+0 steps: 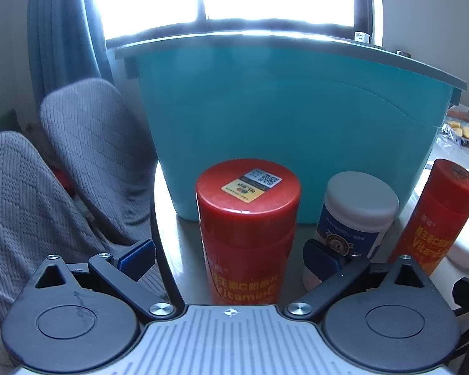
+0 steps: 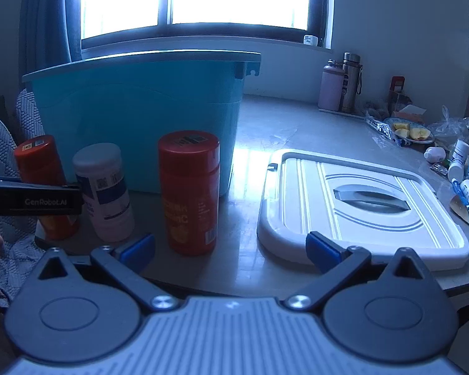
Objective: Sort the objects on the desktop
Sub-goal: 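Close the left gripper on the red canister and lift it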
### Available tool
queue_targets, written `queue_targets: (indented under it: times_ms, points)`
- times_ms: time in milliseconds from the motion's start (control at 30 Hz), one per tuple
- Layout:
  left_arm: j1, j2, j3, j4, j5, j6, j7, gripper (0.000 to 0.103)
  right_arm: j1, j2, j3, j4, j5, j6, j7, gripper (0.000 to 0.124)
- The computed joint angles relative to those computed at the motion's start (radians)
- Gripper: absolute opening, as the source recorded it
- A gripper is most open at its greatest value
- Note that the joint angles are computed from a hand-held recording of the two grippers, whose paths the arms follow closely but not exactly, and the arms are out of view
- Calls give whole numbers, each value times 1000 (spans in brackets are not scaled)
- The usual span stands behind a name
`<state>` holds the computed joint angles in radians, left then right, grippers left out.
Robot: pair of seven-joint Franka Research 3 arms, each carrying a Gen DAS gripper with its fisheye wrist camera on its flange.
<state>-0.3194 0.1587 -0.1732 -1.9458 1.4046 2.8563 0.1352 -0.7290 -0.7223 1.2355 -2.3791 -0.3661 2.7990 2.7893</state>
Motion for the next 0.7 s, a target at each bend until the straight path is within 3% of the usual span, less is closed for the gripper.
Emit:
queue_targets:
  times_ms: [33, 100, 133, 233, 400, 700]
  points:
    - [-8, 3, -1, 6, 22, -24, -5, 101, -3, 3, 1, 2, -1, 1, -1, 103]
    - [-12, 8, -2, 14, 49, -33, -1, 75, -4, 9, 1, 4, -5, 3, -8, 103]
    - [-10, 12, -3, 18, 50, -23, 10, 52, -4, 10, -1, 3, -7, 5, -11, 103]
    - [-16, 13, -7, 22, 30, -48, 24, 51, 2, 13, -8, 1, -7, 6, -13, 103]
    - [-1, -14, -4, -6, -16, 7, 36, 51, 21, 15, -26, -5, -14, 7, -8, 103]
    - [22, -92, -25, -77, -88, 11, 80, 51, 59, 12, -44, -9, -27, -6, 22, 103]
